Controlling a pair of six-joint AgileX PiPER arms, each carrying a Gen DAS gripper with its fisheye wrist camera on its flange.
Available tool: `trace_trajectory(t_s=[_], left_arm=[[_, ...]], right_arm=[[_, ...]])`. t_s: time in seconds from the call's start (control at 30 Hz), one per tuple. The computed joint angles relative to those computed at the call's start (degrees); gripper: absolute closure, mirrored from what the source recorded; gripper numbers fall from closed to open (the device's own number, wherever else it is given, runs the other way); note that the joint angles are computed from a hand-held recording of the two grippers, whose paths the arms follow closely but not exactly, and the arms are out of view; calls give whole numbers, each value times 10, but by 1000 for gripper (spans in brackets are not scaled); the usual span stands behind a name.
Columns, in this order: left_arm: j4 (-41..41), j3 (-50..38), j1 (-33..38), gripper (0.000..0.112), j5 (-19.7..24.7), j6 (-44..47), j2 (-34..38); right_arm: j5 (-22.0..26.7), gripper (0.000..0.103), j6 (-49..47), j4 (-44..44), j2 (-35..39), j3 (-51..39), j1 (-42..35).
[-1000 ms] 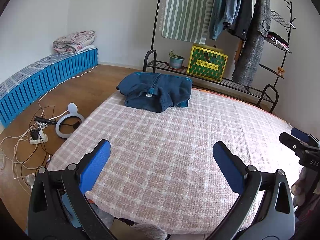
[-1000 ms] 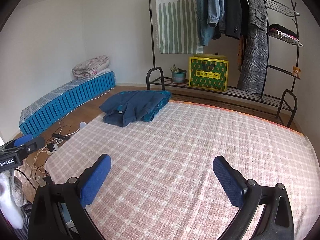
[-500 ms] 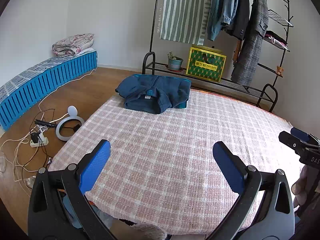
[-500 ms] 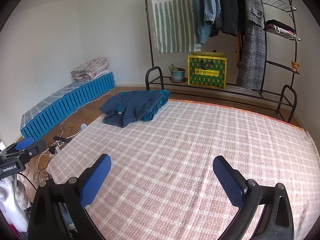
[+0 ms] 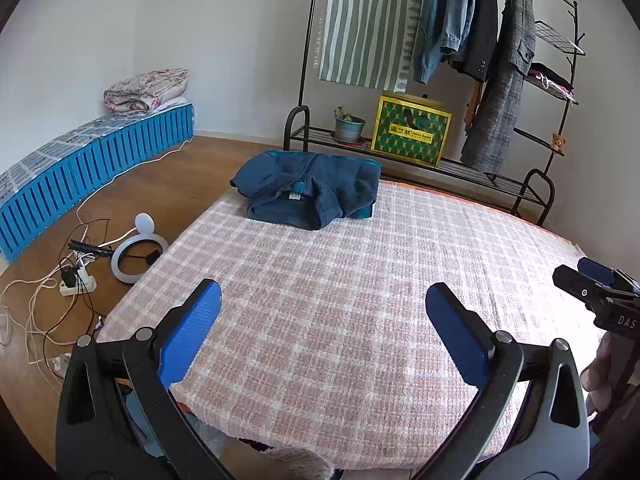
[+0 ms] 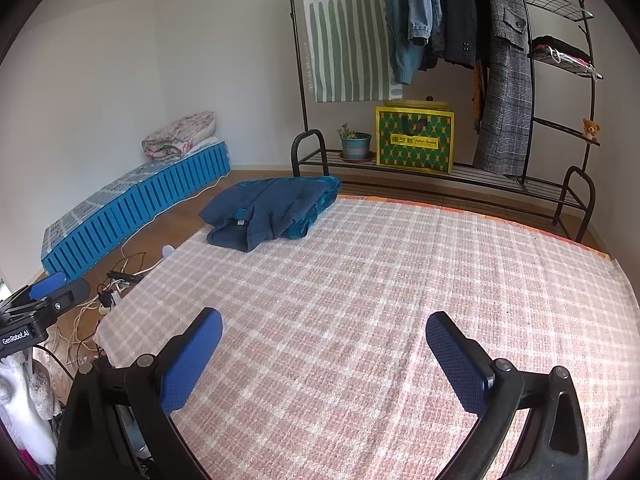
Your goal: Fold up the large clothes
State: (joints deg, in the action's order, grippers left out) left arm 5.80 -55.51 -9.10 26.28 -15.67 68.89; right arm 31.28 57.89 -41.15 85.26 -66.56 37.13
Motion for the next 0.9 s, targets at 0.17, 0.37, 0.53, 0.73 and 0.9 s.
trace_trajectory(t_s=[0.17, 0.37, 0.53, 0.73, 0.9], left_arm=[[0, -4, 0, 9, 2, 2, 2], [1, -2, -2, 9, 1, -1, 1], [9, 0, -3, 9, -1, -8, 0], [-6, -10, 4, 9, 1, 11, 7], [-1, -7, 1, 9, 0, 5, 5]], right_arm=[[0, 0, 3, 0, 1, -1, 1], [-1, 0, -1, 2, 0, 0, -1], [0, 0, 0, 2, 0, 0, 0], [1, 0, -3, 4, -1, 0, 0], [2, 0, -3, 4, -1, -1, 1]])
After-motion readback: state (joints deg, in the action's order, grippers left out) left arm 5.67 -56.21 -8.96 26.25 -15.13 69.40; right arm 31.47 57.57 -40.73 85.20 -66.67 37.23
